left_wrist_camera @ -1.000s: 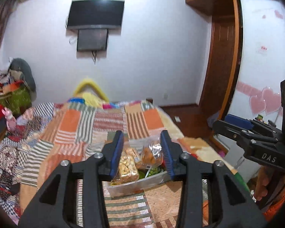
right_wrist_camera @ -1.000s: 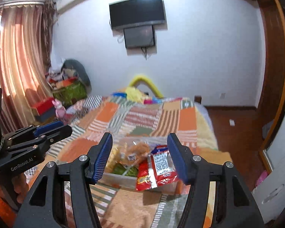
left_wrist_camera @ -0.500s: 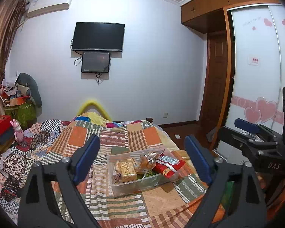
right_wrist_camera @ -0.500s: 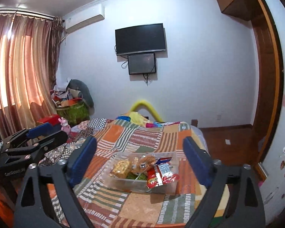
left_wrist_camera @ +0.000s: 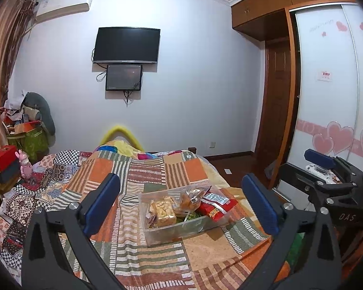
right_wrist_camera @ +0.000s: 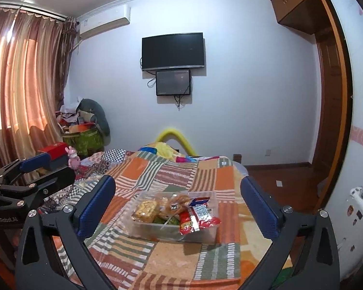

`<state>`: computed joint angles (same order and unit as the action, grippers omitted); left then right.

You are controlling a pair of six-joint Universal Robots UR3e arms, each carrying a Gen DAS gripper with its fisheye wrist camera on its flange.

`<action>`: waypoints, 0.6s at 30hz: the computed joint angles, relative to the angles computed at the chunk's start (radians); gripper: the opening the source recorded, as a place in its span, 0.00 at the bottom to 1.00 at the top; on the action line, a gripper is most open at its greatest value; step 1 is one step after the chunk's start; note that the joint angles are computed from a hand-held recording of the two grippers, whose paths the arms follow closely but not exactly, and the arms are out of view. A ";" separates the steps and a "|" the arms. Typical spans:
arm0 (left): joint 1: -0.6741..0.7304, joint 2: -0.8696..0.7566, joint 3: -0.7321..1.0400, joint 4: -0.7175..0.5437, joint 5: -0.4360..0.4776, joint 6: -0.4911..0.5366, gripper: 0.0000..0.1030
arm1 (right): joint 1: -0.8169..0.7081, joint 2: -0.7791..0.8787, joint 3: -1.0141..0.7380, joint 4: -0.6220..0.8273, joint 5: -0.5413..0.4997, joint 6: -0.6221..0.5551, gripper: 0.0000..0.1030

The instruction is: Organize snacks

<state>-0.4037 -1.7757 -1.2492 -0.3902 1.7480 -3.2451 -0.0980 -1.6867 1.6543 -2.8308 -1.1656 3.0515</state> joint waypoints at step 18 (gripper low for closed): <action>-0.007 -0.015 0.001 -0.006 0.015 0.003 1.00 | -0.006 -0.009 0.009 0.000 0.006 0.008 1.00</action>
<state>-0.4108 -1.7903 -1.2486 -0.3957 1.7633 -3.2416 -0.1039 -1.6959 1.6635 -2.8308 -1.1601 3.0596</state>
